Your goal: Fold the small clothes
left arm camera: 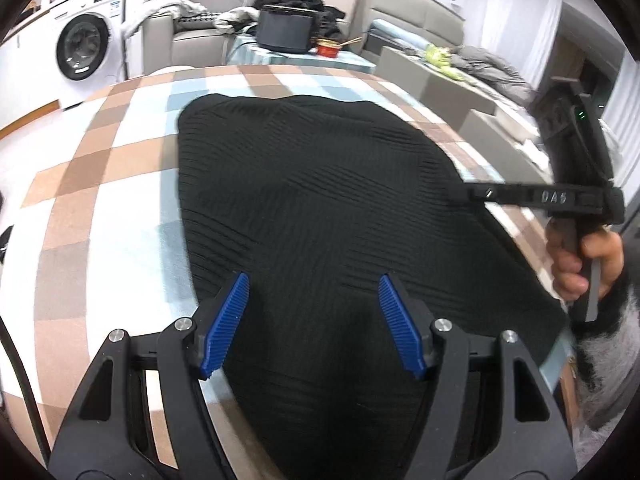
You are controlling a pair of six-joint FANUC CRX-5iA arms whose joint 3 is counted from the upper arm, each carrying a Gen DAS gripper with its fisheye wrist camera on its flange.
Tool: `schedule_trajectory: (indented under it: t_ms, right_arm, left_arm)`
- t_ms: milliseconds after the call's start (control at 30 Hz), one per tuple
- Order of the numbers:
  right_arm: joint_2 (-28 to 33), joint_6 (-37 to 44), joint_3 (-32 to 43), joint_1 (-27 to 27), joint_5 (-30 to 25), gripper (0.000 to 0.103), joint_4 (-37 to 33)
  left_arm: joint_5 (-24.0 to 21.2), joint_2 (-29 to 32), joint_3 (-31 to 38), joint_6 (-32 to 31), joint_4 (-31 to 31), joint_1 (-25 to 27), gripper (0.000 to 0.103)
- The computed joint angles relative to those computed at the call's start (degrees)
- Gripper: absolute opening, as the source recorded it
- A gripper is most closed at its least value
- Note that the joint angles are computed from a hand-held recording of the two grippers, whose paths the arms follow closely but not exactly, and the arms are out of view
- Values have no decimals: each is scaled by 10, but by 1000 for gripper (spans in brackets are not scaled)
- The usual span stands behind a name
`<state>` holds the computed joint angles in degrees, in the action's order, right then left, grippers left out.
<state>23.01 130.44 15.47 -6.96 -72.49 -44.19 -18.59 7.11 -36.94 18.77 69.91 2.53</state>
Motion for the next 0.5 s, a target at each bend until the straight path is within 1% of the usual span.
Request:
schedule_trajectory:
  t_ms: [33, 100, 133, 167, 200, 233, 267, 300, 333, 367, 400, 500]
  right_arm:
    - [-7, 3, -10, 0, -4, 27, 1]
    - [-25, 13, -39, 15, 28, 25, 23]
    - [-35, 21, -53, 18, 47, 17, 26]
    - [-41, 28, -61, 19, 55, 9, 24]
    - [-46, 42, -64, 15, 56, 9, 13]
    - [-54, 58, -69, 8, 59, 9, -2]
    - [-64, 67, -78, 8, 71, 9, -1]
    - [-72, 60, -92, 23, 101, 9, 30]
    - [-76, 41, -104, 40, 130, 9, 69]
    - [-70, 29, -103, 43, 129, 10, 78]
    - [-66, 28, -94, 32, 112, 12, 62]
    - [-69, 40, -80, 3, 54, 21, 24]
  left_arm:
    - [2, -1, -3, -7, 3, -4, 66]
    - [12, 2, 0, 19, -36, -6, 66]
    - [13, 5, 6, 48, -74, -1, 66]
    - [18, 5, 6, 57, -88, -1, 66]
    - [20, 2, 2, 51, -81, -2, 66]
    - [19, -2, 0, 57, -89, 0, 66]
    - [21, -7, -6, 48, -78, -3, 66]
    - [23, -10, -11, 41, -68, -4, 66]
    - [23, -14, -15, 49, -74, -3, 66]
    - [25, -18, -19, 49, -71, -4, 66]
    - [27, -24, -25, 47, -65, -6, 66]
    - [18, -44, -48, 1, -10, -15, 66]
